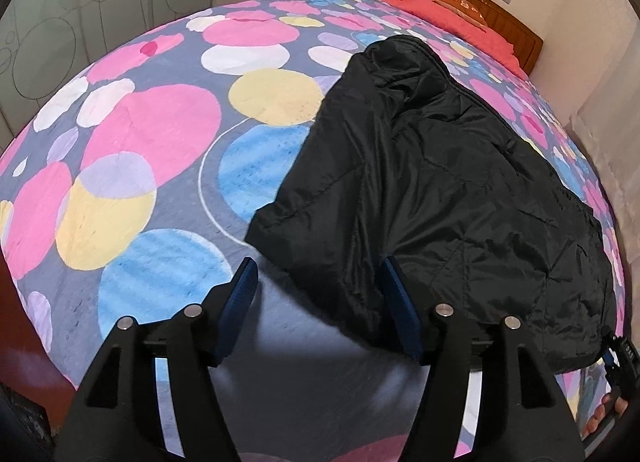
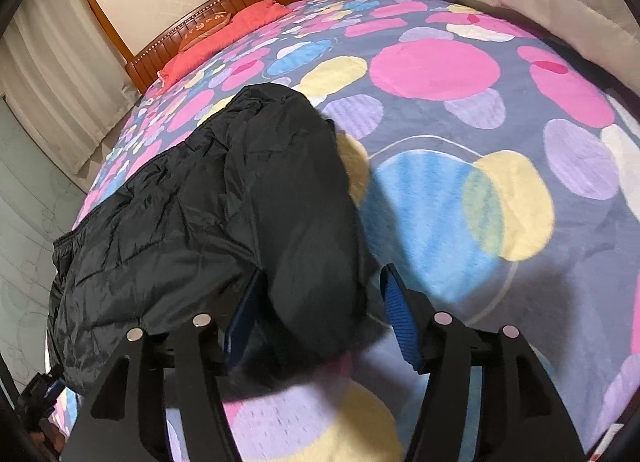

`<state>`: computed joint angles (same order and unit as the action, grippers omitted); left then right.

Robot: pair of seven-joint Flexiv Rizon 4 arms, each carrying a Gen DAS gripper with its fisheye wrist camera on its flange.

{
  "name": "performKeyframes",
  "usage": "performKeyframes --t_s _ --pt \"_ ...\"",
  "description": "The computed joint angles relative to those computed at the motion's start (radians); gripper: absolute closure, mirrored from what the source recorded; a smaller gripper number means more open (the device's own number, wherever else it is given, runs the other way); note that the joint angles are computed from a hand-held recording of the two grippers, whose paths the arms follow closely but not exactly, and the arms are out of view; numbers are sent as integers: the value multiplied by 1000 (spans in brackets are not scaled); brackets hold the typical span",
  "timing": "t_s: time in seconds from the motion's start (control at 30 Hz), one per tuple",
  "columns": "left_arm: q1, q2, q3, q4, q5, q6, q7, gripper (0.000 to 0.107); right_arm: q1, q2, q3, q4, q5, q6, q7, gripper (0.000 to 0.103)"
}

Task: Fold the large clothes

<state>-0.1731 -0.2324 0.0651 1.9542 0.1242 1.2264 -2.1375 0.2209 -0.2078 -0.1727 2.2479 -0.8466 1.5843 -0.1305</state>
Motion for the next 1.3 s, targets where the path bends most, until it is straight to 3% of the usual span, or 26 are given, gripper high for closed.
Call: performKeyframes --t_s 0.33,0.5,0.57,0.6,0.67,0.9,1.03,1.17,1.3 --pt "11 64 5 38 22 -11 0 39 -56 121 163 -19 -46 -297 -91 43" --pt "19 87 11 15 108 -16 -34 39 -68 98 213 -75 -101 -286 -107 44" --pt "19 75 14 -13 149 -28 -59 38 -52 62 225 -118 -85 -278 -160 45" --pt "23 73 10 -17 145 -30 -55 38 -39 38 230 -145 -69 -275 -193 51" --pt "35 55 0 -31 122 -21 -32 38 -12 -14 241 -203 -16 -276 -277 54" --pt "31 -14 7 -123 109 -35 6 31 109 -151 172 -398 -9 -297 -368 55" --pt "29 -52 12 -162 77 -44 26 31 156 -224 142 -483 16 -380 -392 55" --pt "22 -92 19 -202 60 -69 43 31 171 -278 143 -517 78 -453 -423 55" --pt "19 -131 24 -240 39 -81 57 31 194 -290 105 -502 41 -439 -386 55"
